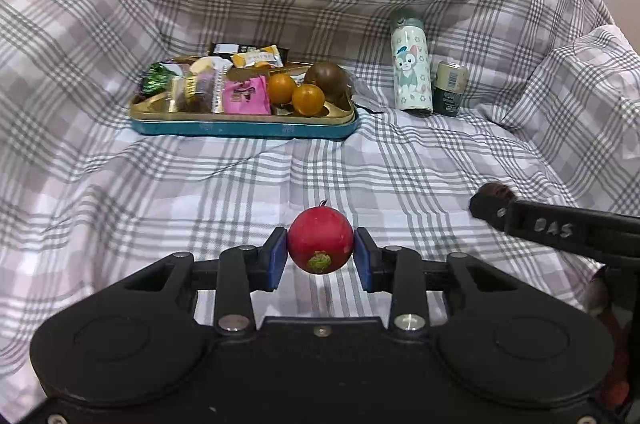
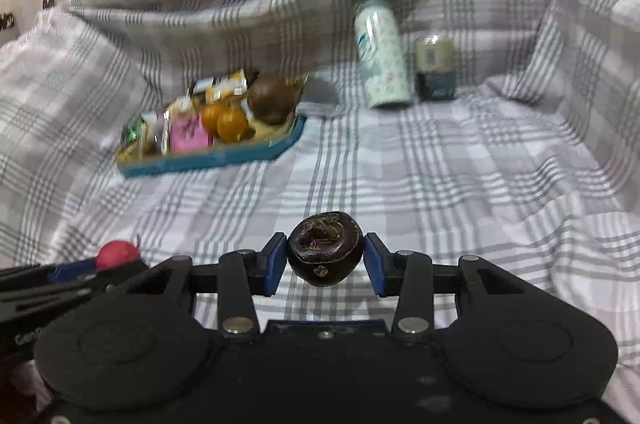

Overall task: Organize fruits
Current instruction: 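Lift and carry the radish and mangosteen over the steel tray with both tools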

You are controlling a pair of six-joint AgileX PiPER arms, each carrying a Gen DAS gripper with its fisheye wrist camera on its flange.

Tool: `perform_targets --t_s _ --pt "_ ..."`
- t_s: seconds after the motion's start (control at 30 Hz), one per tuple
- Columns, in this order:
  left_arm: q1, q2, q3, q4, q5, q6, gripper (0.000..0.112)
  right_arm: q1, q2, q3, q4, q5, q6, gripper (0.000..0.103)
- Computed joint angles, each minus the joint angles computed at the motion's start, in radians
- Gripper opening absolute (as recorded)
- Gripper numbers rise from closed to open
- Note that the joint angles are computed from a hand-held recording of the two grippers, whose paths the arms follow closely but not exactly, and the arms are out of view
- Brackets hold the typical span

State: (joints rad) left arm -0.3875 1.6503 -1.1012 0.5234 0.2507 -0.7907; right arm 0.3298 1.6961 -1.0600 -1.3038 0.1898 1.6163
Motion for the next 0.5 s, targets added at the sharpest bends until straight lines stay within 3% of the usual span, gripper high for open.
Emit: perform_targets --t_s 0.13,0.3,0.5 --pt "-0.027 -0.079 0.04 -0.056 0.072 0.031 0.044 0.03 -0.123 0.105 -0.088 0.022 0.108 0.043" --pt "-0.082 -0.2 0.143 -0.032 0.123 -0.037 0.044 0.136 -0.271 0.253 -0.229 0.144 0.24 0.043" --pt "-0.147 -0.308 0.236 -0.021 0.196 -0.089 0.044 0.289 -0.402 0.391 -0.19 0.28 0.237 0.043"
